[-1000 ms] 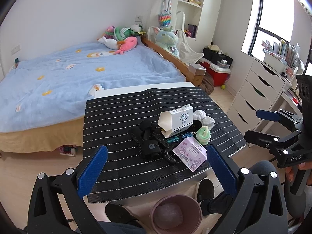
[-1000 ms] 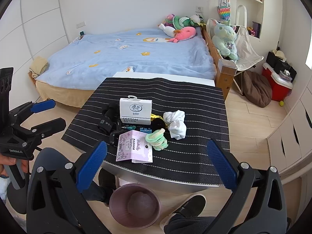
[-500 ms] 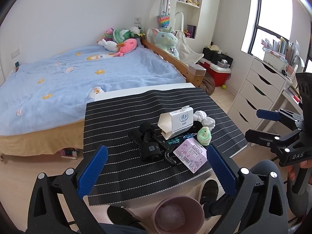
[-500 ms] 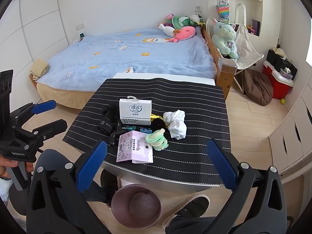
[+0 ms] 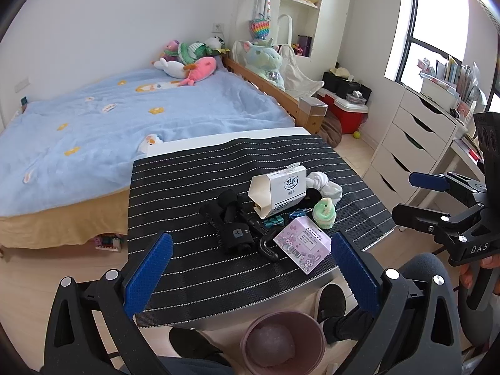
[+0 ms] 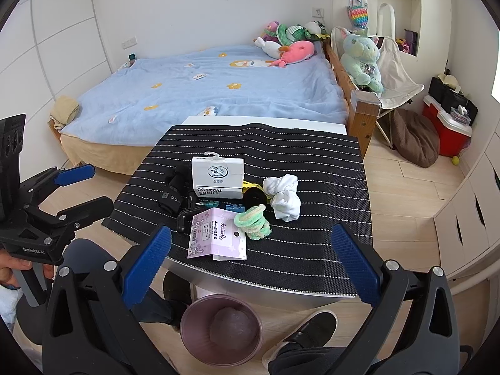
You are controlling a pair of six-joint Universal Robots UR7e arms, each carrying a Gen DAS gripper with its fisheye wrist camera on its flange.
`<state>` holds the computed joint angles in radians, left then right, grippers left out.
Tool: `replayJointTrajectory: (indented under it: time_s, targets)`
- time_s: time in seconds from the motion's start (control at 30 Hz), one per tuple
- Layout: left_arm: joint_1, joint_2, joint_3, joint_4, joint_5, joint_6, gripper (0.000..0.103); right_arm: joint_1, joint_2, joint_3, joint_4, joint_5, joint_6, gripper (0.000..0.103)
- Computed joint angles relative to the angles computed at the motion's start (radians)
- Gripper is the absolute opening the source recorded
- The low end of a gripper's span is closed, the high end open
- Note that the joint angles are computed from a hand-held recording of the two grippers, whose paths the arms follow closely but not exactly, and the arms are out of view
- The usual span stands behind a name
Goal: Collect trash
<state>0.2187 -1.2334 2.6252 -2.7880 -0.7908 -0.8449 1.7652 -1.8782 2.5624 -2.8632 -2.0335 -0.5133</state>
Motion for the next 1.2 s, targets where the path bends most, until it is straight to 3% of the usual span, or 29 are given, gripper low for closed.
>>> replayJointTrajectory:
  time_s: [0.4,0.8,1.2]
  targets:
    - [0.006,0.009,0.005,-0.020,0.002,-0.004,0.097,-0.006,0.074,-0.036,0.009,0.031,0.034,0.100]
    - [0.000,-0.030,0.026,0.025,0.006,-0.049,0.097,0.026,0.297,-0.153,0.015,0.003,0.085,0.100]
    - [-0.001,-0.064,0.044,0.057,-0.003,-0.075,0.097,0.004,0.479,-0.257,0.096,-0.046,0.144,0.100]
